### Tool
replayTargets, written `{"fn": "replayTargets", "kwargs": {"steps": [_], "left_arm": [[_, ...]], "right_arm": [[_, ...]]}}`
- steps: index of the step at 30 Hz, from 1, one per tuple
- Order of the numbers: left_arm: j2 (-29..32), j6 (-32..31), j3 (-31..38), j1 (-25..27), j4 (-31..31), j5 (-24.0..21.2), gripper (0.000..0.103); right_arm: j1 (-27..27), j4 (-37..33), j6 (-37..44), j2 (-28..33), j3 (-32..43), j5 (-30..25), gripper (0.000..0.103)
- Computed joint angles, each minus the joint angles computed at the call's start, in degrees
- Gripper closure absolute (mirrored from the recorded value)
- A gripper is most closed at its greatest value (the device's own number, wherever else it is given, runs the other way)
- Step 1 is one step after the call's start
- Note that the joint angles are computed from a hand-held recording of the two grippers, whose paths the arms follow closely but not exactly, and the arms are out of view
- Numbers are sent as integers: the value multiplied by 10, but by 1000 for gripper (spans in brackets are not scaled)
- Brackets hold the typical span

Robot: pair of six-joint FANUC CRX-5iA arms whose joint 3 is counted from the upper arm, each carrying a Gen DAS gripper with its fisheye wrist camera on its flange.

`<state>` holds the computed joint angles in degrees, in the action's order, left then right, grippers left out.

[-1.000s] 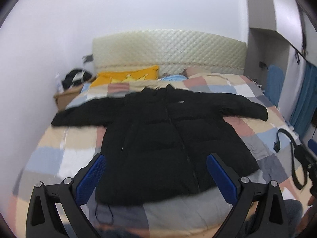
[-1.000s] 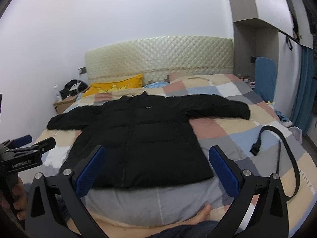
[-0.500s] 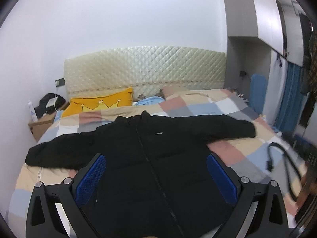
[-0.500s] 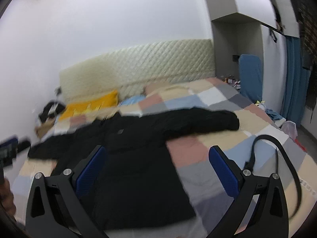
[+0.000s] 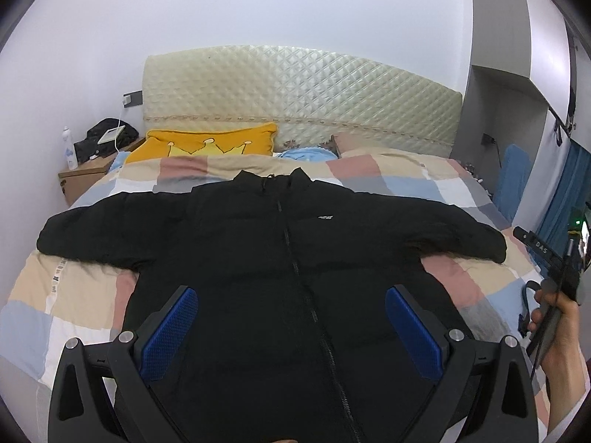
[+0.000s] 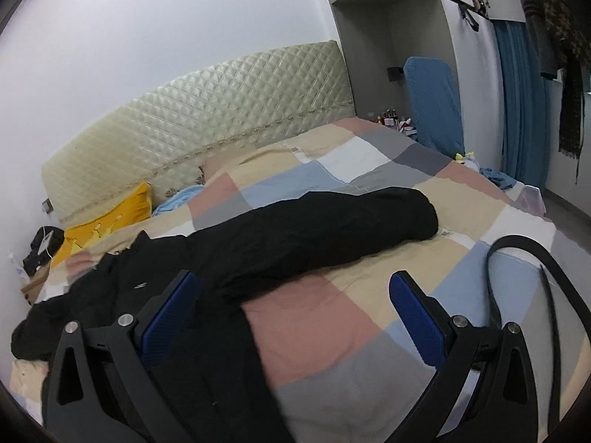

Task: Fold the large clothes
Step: 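Reach the right tool to a jacket sleeve cuff and close on it, then lift the sleeve with the right tool and carry it across the jacket body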

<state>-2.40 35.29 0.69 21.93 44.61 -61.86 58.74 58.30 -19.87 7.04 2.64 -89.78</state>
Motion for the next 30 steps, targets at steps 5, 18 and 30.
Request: {"fn": "replayTargets", "kwargs": {"steps": [5, 18, 30], "left_arm": [[6, 4, -3, -1, -20, -2, 0], [27, 25, -6, 1, -50, 2, 0], [83, 63, 40, -15, -76, 69, 0]], "right_arm": [[-31, -9, -65, -35, -78, 65, 0], [-119, 2, -318, -142, -302, 310, 26], [-323, 310, -702, -169, -453, 494, 26]]}}
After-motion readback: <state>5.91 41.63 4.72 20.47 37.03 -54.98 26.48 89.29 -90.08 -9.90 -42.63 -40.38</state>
